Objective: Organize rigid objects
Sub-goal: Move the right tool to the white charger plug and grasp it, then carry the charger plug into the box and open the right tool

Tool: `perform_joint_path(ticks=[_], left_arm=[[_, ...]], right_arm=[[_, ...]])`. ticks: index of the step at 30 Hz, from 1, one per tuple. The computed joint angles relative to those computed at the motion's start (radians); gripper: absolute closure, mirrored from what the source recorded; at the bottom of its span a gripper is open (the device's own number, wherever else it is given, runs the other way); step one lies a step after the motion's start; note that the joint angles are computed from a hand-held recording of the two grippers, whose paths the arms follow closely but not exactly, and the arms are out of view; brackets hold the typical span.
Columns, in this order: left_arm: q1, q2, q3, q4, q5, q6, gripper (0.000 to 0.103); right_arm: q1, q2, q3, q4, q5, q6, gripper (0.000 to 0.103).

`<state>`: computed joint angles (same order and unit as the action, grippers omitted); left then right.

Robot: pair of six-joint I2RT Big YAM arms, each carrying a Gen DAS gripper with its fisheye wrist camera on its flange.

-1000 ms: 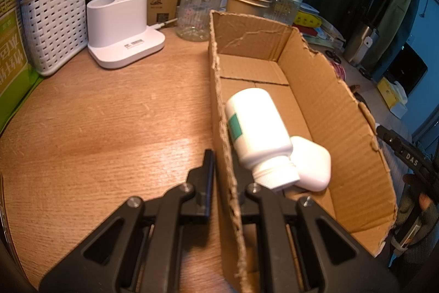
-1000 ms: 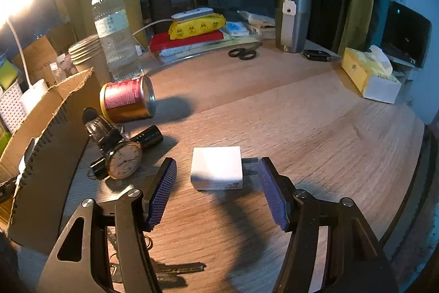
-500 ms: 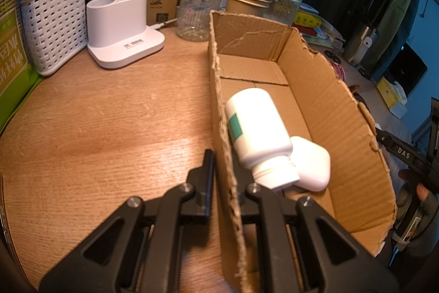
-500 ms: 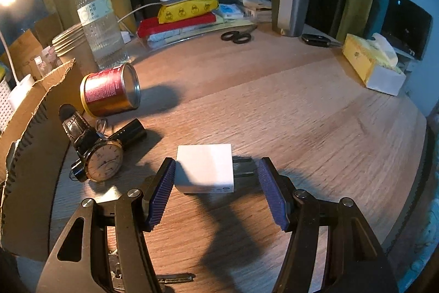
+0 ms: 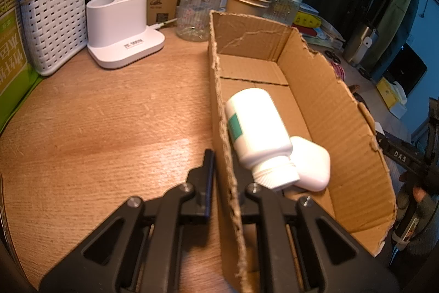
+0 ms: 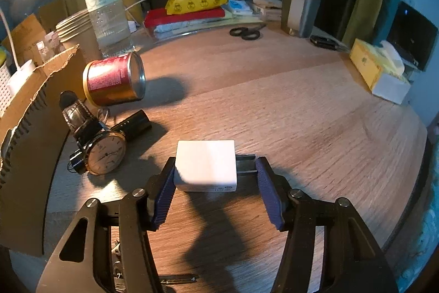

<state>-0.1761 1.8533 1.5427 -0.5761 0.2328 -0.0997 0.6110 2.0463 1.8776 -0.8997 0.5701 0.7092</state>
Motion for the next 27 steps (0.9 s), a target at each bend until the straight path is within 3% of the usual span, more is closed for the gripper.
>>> perform_joint_path(ticks=[9,21,27], left_arm=[[0.000,0.000,0.000,0.000,0.000,0.000,0.094],[0.000,0.000,0.000,0.000,0.000,0.000,0.094],[0.000,0.000,0.000,0.000,0.000,0.000,0.094]], right_arm=[[0.031,-0.031,-0.014,0.051,0.042,-0.027,0.043],[0.103,-0.025,0.072,0.101,0.083,-0.145,0.043],[0.135,0.007,0.141,0.126,0.065,-0.220,0.043]])
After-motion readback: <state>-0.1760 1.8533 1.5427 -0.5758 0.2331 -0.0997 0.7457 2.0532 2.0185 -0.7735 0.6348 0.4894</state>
